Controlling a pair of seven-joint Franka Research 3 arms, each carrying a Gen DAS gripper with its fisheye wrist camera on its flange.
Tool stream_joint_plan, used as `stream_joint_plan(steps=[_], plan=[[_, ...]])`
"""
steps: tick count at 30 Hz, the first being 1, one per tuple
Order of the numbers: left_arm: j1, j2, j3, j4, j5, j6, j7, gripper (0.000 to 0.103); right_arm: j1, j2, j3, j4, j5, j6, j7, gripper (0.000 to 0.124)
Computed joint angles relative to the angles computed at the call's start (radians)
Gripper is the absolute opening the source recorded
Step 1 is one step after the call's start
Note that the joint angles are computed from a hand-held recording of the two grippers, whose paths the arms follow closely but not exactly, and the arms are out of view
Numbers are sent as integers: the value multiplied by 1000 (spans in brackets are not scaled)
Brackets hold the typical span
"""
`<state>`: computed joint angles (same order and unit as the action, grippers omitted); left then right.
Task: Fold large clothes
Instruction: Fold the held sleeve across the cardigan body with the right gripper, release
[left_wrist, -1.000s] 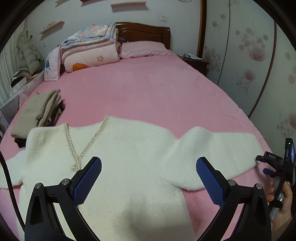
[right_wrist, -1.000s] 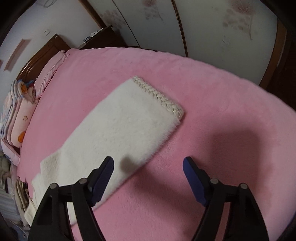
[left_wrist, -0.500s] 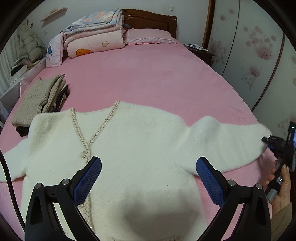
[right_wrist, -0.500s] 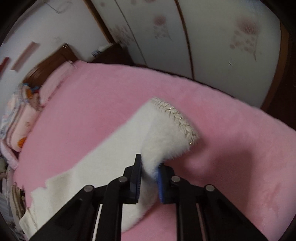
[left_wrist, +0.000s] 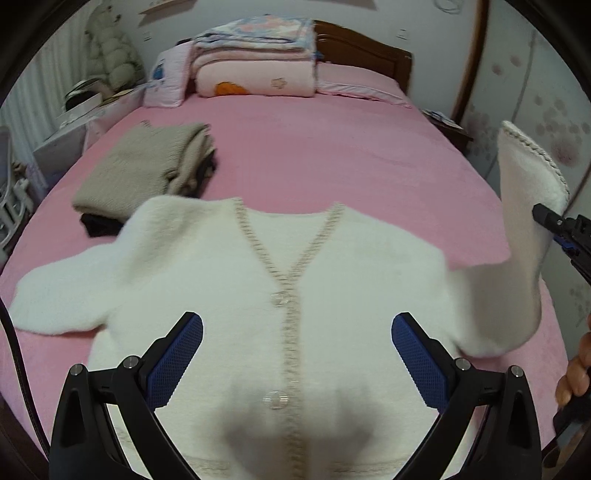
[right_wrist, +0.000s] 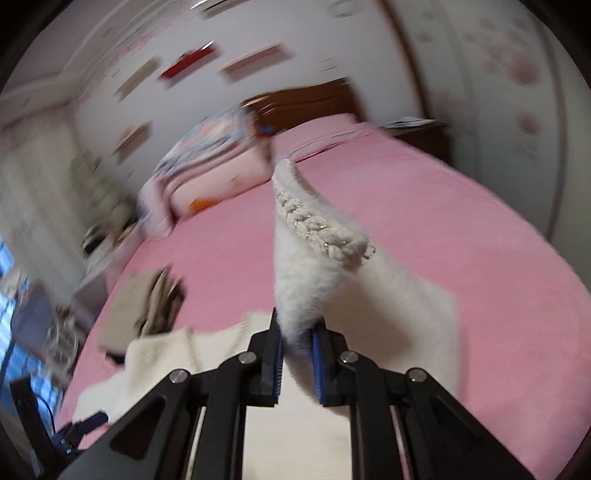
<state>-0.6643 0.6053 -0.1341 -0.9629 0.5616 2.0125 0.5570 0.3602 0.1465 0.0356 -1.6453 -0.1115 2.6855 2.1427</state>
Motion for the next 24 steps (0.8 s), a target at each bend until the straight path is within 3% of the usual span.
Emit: stream_joint_plan(steps=[4,9,11,15,18,21,24], plan=[[74,-163,-7,-275,-1,93,-86,102,65,167,27,168,7,-97,-13,16],[162,-264,-45,-471,-17,152,-114,102,146,399,23,428,43,-373,-63,20],[192,-277,-61,-510,-43,178,-102,102,166,424,11,454,52,-419,-64,20],[235,-250,-88,-523,-120,261,-54,102,176,287,-5,249,56,-314,-30,20],[272,-185,-119,-482,-224,354,49,100,189,158,-28,88,-28,-242,32,22],[304,-66,-169,-362,-350,400,231,78,173,39,-22,-60,-105,-200,93,25],[309,72,-213,-187,-470,352,383,72,131,-84,0,-222,-117,-161,155,25]])
